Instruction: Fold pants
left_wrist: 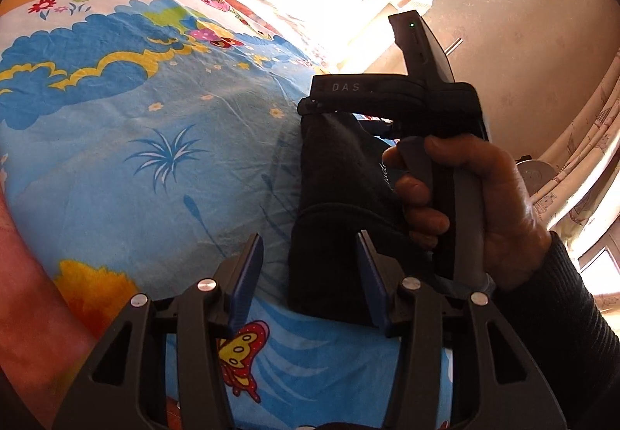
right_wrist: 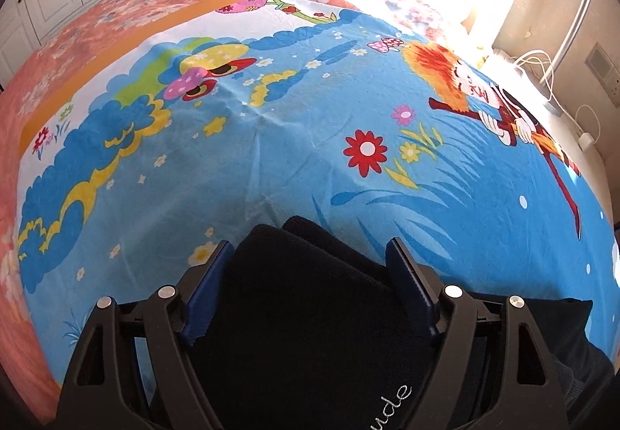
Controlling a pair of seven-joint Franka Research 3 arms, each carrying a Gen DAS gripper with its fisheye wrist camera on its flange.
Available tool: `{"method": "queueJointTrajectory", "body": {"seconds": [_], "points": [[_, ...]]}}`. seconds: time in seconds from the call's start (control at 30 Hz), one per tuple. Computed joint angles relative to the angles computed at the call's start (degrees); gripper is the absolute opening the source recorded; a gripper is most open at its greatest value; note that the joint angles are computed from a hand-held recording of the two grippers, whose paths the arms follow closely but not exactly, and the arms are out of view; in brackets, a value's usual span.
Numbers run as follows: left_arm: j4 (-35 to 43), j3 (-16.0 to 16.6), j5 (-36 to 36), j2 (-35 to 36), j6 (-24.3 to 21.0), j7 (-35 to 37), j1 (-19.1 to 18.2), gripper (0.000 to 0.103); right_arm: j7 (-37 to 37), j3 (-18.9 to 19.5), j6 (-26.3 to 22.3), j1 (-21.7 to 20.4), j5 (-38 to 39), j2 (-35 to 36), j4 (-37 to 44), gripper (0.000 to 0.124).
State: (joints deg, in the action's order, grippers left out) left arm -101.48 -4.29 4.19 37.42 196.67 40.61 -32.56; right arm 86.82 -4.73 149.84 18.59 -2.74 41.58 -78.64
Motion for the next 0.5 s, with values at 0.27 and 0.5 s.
{"method": "queueJointTrajectory", "body": {"seconds": [0.27, 0.5], "points": [[2.6, -16.5, 8.7, 3.7, -1.3, -6.0, 14.3, 0.048, 0.2, 0.3, -1.1, -0.5, 0.8, 0.2, 0.6, 0.086], [4.1, -18.5, 10.9, 3.9, -5.5, -9.5, 16.0, 0.039, -0.1, 0.4, -13.0, 0.0, -0.3, 1.8, 8.1, 0.089]]}}
